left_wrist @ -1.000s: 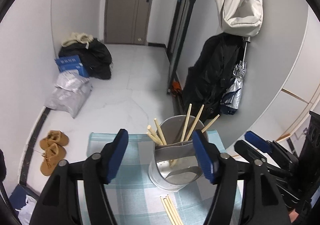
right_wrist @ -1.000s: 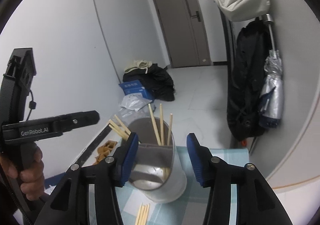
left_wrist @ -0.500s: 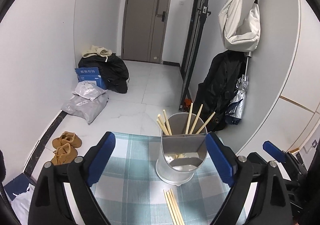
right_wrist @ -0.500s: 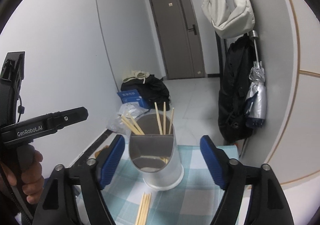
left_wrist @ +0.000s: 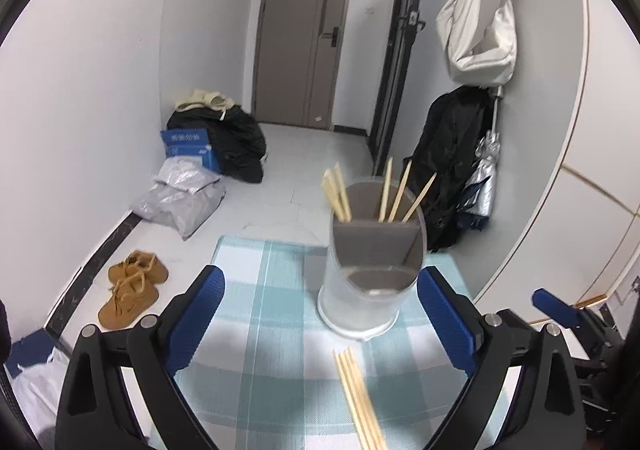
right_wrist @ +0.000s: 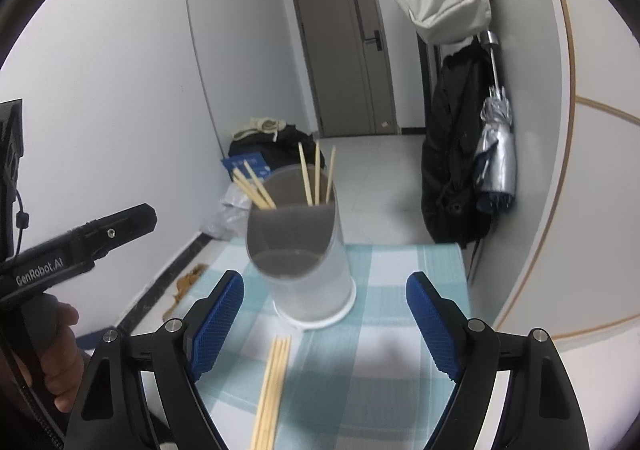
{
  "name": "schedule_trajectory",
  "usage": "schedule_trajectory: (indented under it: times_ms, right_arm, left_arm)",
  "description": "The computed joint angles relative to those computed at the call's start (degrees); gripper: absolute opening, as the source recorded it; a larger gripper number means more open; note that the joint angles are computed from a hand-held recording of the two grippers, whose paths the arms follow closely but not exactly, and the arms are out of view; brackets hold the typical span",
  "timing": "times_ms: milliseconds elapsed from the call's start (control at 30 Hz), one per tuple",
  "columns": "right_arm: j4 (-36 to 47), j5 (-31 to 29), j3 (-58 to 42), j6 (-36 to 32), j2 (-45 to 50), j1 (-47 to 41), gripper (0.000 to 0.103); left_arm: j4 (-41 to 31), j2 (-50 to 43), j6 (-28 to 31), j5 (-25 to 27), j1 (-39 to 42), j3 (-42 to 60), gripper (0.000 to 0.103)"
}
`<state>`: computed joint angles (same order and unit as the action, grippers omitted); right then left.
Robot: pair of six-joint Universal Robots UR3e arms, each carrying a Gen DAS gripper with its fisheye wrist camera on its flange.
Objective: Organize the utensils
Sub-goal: 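Move the open right gripper back down to the chopstick pile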
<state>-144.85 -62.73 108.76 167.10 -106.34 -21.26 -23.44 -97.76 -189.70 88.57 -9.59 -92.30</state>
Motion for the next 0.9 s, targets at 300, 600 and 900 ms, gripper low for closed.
schedule_trajectory:
  times_ms: [300, 600, 900]
  right_arm:
    - [0.3, -3.0, 4.7, -2.2, 0.5, 1.0, 0.084]
    - [8.2, -8.4, -0.1, -4.5, 7.7, 6.1, 0.084]
    - [13.1, -20.2, -10.2, -3.6, 21.6, 14.6, 0.082]
  left_arm:
    - [0.5, -0.3, -1.5, -3.0, 2.5, -5.9, 0.094]
    - [-2.1, 0.3, -3.3, -3.6, 5.8, -7.3, 0.094]
    - [-5.4, 1.9, -4.3, -6.4, 10.5, -7.4, 0.094]
